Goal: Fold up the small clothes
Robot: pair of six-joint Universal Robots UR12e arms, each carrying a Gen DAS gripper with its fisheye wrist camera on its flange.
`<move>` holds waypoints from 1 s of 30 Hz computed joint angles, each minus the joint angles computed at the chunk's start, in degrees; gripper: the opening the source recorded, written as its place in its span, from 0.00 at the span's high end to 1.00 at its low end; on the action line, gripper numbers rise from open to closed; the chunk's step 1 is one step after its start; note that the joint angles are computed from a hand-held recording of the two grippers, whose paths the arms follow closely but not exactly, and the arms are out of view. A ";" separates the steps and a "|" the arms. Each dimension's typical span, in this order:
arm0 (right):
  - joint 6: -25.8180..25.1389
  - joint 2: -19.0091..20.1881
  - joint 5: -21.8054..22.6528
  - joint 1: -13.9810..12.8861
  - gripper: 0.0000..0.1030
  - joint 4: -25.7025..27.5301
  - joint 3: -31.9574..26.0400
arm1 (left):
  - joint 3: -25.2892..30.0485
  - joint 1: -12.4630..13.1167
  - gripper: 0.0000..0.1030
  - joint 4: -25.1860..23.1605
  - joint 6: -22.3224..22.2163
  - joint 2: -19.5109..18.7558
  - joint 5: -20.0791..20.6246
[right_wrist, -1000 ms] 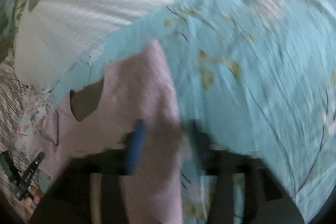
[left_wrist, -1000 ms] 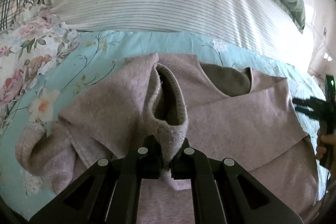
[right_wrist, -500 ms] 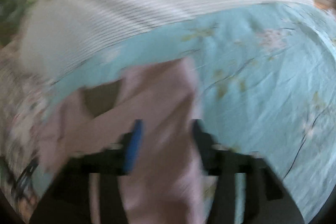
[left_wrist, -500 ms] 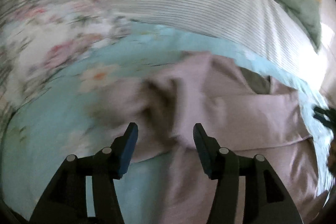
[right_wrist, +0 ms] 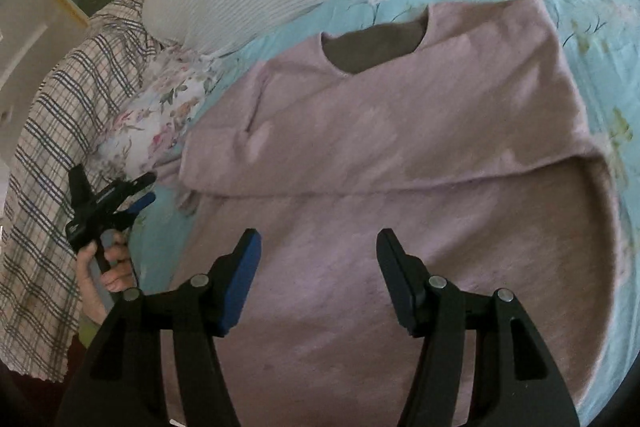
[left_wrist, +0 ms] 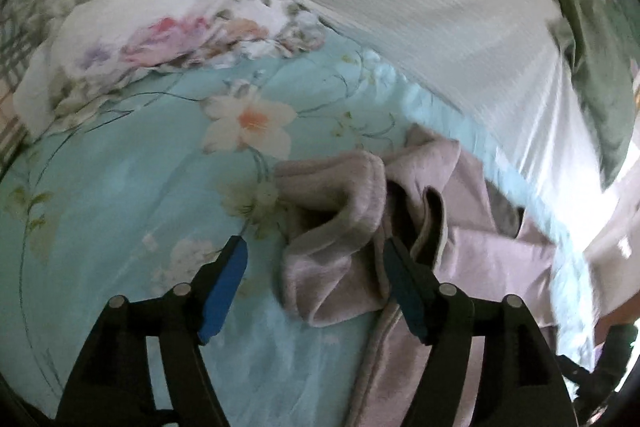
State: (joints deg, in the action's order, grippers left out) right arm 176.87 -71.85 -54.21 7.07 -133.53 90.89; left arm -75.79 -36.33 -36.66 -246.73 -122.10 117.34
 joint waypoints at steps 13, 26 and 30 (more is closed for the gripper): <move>0.10 0.24 -0.11 1.07 0.41 0.62 -0.29 | 2.64 0.12 0.97 -12.19 -1.26 1.59 17.10; 6.02 0.06 2.60 -0.81 0.41 -4.80 0.85 | 14.06 -2.00 0.97 5.88 19.33 -4.12 15.83; 9.60 -0.34 3.26 -2.02 0.41 -8.54 1.62 | 25.82 -2.72 0.97 6.40 24.89 -12.42 5.50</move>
State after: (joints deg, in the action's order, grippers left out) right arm 186.47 -72.19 -50.95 5.05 -142.08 92.51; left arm -49.97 -39.05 -30.27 -221.83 -134.52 122.83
